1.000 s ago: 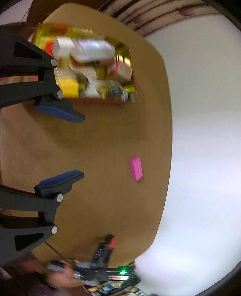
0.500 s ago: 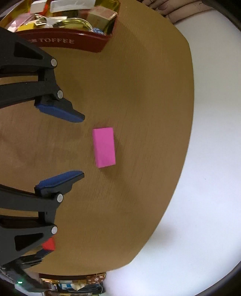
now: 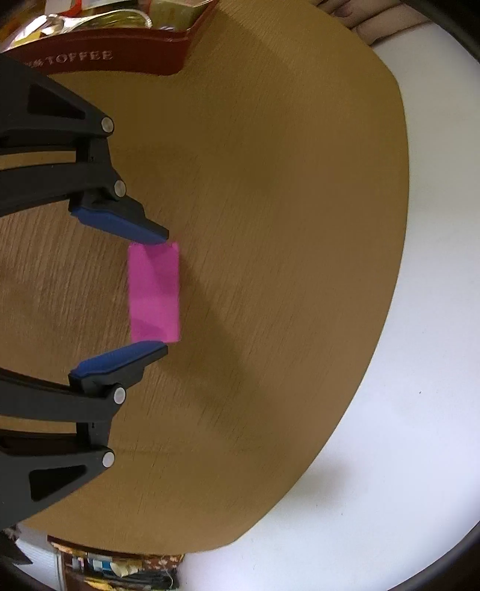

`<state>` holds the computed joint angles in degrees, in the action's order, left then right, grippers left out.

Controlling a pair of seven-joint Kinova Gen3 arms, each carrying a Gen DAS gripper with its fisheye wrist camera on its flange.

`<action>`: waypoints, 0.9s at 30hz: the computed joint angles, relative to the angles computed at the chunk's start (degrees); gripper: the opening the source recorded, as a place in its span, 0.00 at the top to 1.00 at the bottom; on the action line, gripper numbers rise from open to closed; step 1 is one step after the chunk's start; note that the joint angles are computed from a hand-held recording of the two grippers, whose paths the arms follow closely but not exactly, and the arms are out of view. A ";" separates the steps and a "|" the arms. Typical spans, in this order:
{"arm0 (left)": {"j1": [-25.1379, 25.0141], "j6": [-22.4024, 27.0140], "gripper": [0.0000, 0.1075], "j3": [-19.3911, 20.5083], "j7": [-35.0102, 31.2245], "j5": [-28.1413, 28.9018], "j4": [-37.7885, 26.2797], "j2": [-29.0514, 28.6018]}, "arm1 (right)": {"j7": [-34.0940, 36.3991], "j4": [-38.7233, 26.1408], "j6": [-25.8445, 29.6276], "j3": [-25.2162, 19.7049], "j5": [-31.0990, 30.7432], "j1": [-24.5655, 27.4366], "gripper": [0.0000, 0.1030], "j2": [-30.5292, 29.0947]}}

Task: Organize rigid objects
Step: 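Grasp the pink wooden block with left while right holds the red block, then carry the pink block over the tin and open left while right holds red block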

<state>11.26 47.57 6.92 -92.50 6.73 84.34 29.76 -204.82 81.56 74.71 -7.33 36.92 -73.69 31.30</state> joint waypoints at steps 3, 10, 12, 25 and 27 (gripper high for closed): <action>-0.25 2.57 0.48 -0.10 0.78 0.75 -2.41 1.88 | -0.31 0.40 -0.09 -0.11 0.06 -0.13 0.37 -0.23; 1.46 3.72 0.42 -0.54 -0.96 -1.34 -3.77 3.10 | -0.47 0.58 0.31 -0.55 -0.09 -0.41 0.32 -0.38; 4.23 4.01 0.41 -1.79 0.40 -4.66 -4.55 3.57 | -0.21 0.42 0.40 -0.54 -0.22 -0.28 0.31 -0.37; -0.36 4.09 0.43 1.45 -2.35 -0.39 -5.53 3.99 | 2.02 -1.46 1.05 -0.33 -1.34 0.13 0.23 0.65; -3.01 4.92 0.43 2.28 -4.45 2.66 -4.21 3.15 | 2.82 -1.68 0.86 -0.32 -1.71 0.39 0.21 0.89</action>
